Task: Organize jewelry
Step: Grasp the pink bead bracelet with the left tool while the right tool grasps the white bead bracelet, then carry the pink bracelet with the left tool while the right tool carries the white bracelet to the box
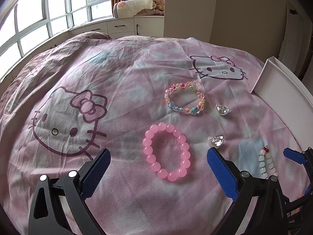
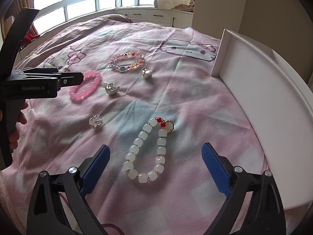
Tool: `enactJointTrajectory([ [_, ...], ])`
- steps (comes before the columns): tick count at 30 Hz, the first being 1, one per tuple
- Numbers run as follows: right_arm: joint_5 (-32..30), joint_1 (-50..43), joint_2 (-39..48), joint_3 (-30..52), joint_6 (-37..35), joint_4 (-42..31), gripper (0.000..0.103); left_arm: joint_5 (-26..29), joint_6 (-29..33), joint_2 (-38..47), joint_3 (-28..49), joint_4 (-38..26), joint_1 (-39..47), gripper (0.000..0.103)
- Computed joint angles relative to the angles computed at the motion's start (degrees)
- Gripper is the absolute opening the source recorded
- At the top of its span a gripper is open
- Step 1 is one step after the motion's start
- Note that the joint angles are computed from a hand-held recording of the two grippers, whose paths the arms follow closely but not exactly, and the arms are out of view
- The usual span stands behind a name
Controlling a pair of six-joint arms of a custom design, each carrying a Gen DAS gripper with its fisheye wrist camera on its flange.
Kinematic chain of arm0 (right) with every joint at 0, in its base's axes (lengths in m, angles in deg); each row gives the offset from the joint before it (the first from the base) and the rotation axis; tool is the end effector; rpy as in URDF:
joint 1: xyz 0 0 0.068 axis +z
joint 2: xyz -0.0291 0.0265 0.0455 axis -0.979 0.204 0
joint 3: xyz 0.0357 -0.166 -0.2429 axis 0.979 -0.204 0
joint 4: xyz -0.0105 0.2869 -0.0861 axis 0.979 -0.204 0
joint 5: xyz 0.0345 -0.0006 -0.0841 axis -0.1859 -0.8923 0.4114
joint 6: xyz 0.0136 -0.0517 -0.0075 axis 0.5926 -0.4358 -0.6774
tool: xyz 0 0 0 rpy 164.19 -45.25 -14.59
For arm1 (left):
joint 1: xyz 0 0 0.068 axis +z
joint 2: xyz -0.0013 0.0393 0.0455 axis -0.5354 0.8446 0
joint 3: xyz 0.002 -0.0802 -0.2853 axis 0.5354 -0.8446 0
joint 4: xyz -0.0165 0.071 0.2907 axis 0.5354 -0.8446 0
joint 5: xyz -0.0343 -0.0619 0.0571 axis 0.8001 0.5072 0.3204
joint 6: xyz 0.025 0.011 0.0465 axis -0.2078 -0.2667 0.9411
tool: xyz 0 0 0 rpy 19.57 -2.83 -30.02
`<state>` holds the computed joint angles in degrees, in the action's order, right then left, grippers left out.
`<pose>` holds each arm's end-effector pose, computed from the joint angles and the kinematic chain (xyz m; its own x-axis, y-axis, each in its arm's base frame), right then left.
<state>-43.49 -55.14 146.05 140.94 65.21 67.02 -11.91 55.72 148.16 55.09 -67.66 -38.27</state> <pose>0.3216 0.1381 0.2042 -0.6830 -0.4029 -0.6092 -0.4794 0.8766 -0.0422 0.2598 -0.0236 0.2517 -0.7837 -0.0455 -0.6195 -0.0543 0.9985 -0.0047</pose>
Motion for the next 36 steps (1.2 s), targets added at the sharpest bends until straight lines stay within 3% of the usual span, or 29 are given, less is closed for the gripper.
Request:
enactJointTrajectory([
  [2, -0.5, -0.3, 1.1, 0.4, 0.1, -0.6, 0.074, -1.5, 0.9, 1.3, -0.1, 0.3, -0.9, 0.099],
  [3, -1.1, -0.5, 1.4, 0.6, 0.1, -0.9, 0.072, -1.2, 1.3, 1.8, -0.2, 0.4, -1.1, 0.098],
  [4, -1.3, -0.5, 1.5, 0.7, 0.1, -1.0, 0.071, -1.0, 1.4, 2.4, -0.2, 0.4, -1.3, 0.089],
  [5, -1.3, -0.4, 1.6, 0.7, -0.1, -1.1, 0.068, -0.7, 1.5, 3.1, -0.2, 0.3, -1.4, 0.069],
  [7, -1.1, -0.2, 1.9, 1.0, -0.5, -1.1, 0.066, -0.5, 1.5, 4.5, 0.0, 0.2, -1.5, 0.056],
  [10, -1.6, -0.3, 1.9, 0.7, -0.6, -1.0, 0.058, -2.3, 1.8, 4.8, -0.3, 0.9, -2.8, 0.053],
  [13, -2.8, -0.6, 2.0, 0.9, -0.6, -1.3, 0.036, -2.7, 2.2, 5.0, -0.2, 0.9, -3.2, 0.041],
  [16, -3.9, -0.8, 2.2, 1.1, -0.6, -1.6, 0.031, -3.0, 2.5, 5.0, -0.1, 0.7, -3.3, 0.037],
  [18, -5.0, -1.2, 2.1, 1.1, -0.5, -1.8, 0.021, -2.7, 2.6, 4.7, -0.2, 0.6, -3.2, 0.033],
  [22, -7.0, -2.0, 1.9, 1.1, 0.1, -2.1, 0.02, -3.5, 3.0, 3.4, -0.7, 1.2, -3.7, 0.026],
  [23, -7.6, -2.3, 1.9, 1.1, 0.3, -2.2, 0.02, -4.0, 3.1, 2.8, -0.9, 1.4, -4.0, 0.017],
  [34, -9.3, -2.9, 0.5, 0.4, 0.6, -1.9, 0.019, -3.0, 2.4, 0.3, -0.4, 0.8, -4.1, 0.016],
  [36, -9.9, -3.2, -0.9, -0.1, 0.4, -1.8, 0.01, -3.0, 2.1, -0.6, -0.1, 0.3, -4.3, 0.016],
])
